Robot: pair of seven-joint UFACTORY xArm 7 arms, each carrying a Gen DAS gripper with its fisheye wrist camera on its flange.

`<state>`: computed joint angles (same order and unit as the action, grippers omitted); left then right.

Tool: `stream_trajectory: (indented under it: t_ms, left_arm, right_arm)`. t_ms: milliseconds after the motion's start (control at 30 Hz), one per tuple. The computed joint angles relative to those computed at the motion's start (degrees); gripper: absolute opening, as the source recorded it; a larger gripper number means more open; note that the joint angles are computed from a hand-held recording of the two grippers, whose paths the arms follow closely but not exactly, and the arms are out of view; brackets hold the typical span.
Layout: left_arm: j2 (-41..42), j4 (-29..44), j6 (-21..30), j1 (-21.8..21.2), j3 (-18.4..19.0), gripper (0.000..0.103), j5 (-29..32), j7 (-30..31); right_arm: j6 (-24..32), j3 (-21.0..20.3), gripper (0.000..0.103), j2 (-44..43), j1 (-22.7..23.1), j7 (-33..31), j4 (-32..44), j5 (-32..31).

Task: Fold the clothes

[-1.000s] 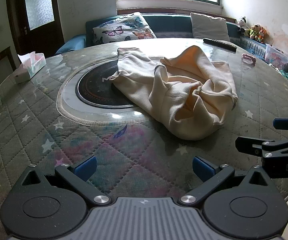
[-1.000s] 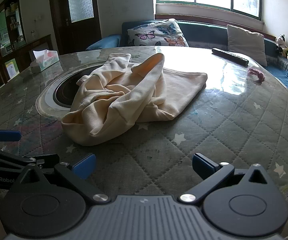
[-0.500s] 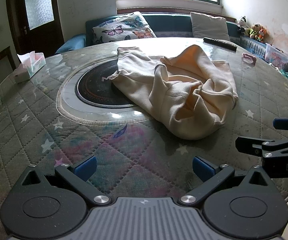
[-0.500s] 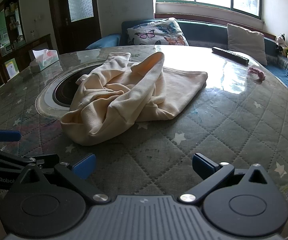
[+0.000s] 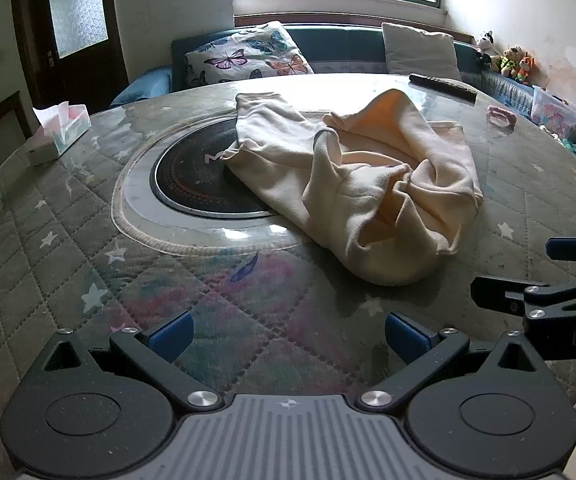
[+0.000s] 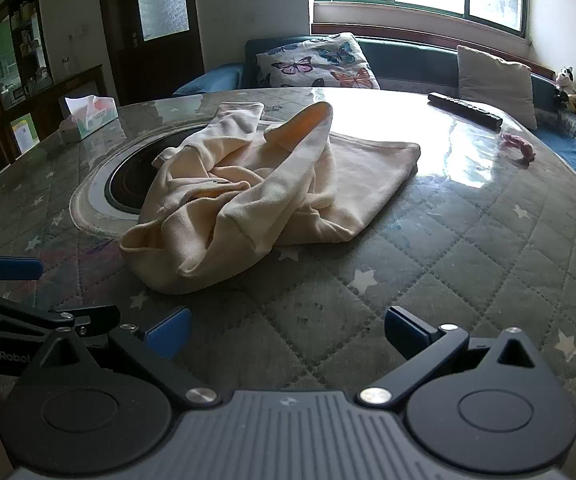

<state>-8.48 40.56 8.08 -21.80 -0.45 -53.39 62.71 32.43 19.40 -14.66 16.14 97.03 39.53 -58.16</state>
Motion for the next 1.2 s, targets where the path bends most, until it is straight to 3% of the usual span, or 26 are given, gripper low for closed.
stream_trajectory:
  t_ms: [367, 533, 867, 1033, 1200]
  left_arm:
    - [2.4, 3.9, 1.4, 2.0, -0.7, 0.103, 0.1, 0.3]
    - [3.8, 7.4, 2.1, 3.4, -1.3, 0.103, -2.6, 3.0]
    - [10.1, 18.1, 4.4, 6.7, -5.6, 0.100, -7.7, 9.0]
    - [15.4, 24.5, 4.3, 8.0, -8.7, 0.087, -3.3, 7.2]
    - [21.7, 31.0, 5.8, 8.4, -9.9, 0.072, 8.0, -1.7]
  right_arm:
    - [-2.5, -1.4, 0.103, 1.0, -1.2, 0.2, 1.3, -2.7]
    - [-5.5, -2.7, 0.103, 0.1, -3.0, -0.6, 1.3, -4.4]
    - [-9.1, -5.9, 0.103, 3.1, -8.6, -7.6, 5.8, -5.4]
    - [-9.2, -8.6, 0.094, 8.6, -9.4, -11.8, 11.1, -6.0]
    - [-10.2, -12.5, 0.085, 14.5, -8.8, -14.8, 16.2, -4.4]
